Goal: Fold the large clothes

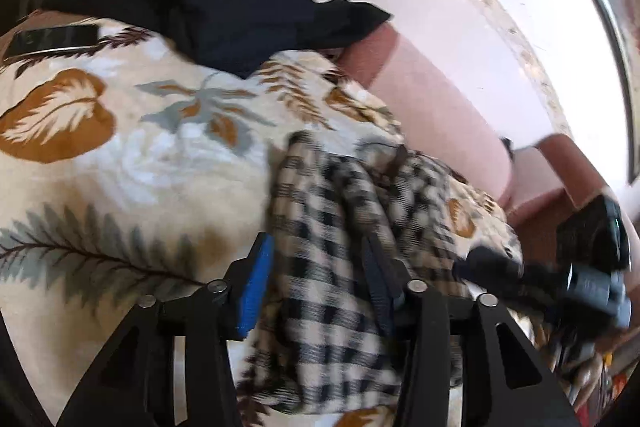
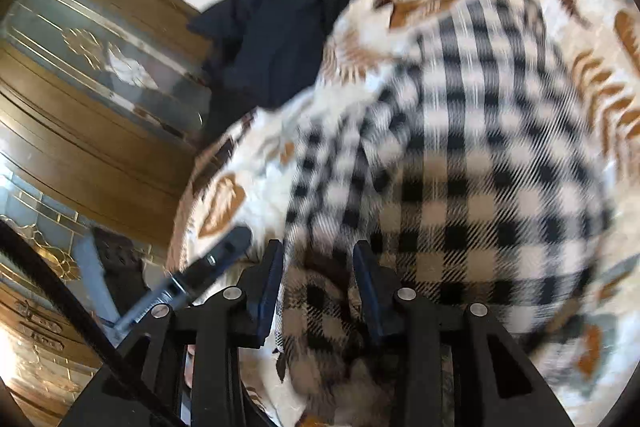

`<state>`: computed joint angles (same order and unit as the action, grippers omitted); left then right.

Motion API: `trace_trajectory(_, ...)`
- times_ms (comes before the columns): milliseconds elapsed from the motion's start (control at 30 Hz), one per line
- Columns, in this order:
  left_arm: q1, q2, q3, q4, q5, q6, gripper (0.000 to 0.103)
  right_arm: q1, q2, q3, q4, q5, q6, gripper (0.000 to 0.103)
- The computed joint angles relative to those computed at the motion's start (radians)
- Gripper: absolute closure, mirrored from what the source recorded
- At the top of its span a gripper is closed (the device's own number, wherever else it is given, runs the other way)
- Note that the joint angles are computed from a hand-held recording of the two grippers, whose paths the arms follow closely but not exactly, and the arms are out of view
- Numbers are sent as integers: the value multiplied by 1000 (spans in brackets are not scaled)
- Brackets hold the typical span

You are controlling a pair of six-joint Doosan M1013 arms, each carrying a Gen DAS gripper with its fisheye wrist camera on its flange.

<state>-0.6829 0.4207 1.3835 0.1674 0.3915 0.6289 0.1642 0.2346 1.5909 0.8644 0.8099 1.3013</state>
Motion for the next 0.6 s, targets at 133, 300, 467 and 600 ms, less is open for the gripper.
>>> trace_trajectory(133, -19, -1, 4, -89, -52, 116, 48, -23, -15, -20, -74, -16, 48, 57)
trace_trajectory(300, -57, 1, 6, -253, -113, 364, 35, 6, 58, -141, -358, 71, 232, 50)
trace_trajectory(467, -99, 40, -57, -129, 10, 338, 31, 39, 164, -283, -514, 216, 318, 47)
trace_trajectory(600, -93, 90, -129, -205, 189, 378, 94, 72, 193, -331, -660, 255, 359, 86)
